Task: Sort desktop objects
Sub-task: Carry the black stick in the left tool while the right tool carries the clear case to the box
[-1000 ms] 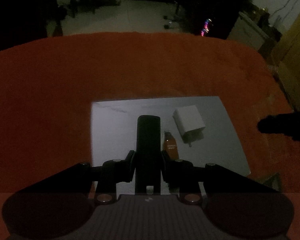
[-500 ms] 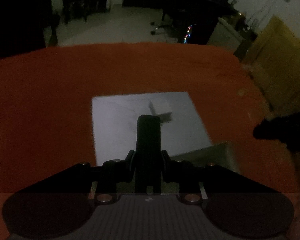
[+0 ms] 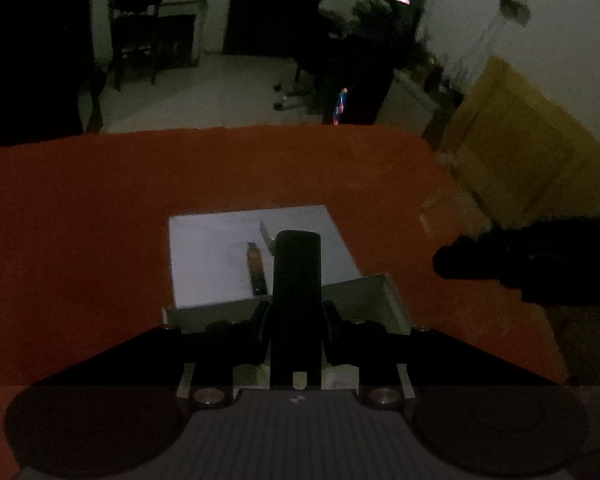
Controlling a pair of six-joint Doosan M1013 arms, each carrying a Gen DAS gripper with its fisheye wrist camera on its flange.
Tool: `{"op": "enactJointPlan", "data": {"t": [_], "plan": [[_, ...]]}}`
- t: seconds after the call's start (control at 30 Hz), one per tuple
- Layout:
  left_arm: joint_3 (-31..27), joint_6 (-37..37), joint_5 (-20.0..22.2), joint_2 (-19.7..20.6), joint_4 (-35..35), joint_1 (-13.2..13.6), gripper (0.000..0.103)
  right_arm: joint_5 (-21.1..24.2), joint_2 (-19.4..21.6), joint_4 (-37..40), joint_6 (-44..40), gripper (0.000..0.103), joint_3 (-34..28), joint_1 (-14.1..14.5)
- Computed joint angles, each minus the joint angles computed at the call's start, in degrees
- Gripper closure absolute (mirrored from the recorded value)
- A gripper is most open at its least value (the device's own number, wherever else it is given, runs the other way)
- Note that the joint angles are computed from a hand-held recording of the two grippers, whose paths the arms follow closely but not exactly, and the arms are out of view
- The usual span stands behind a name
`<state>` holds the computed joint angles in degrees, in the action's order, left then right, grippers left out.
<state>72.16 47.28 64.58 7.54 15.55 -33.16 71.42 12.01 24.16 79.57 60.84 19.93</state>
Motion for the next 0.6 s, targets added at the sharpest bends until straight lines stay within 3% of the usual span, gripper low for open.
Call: {"op": "enactJointPlan", "data": {"t": [0.1,0.2,0.37,0.6], "plan": [[2.3,-1.96,-0.35,-0.43,3.36,-1.07,0.081,-0.46,-0.81,1.32,2.6,0.071,3.29,-0.38],[4.35,-4.2,0.46,-0.35,7.22,-1.87,0.081,-2.63,-1.86,-2.37,2.55,0.071,6.42,-0.13],[9.16,-9.84,-1.9,-1.38,0.73,-0.33,0.081,-5.05,-2.17,-6.06,5.7,0.071,10.81,-0.65],[12.46,-14.14,-1.49,-1.42,5.83,-0.06,0.081,-7.79,-1.52,-7.84,10.17,0.071,13.67,-1.91]]}}
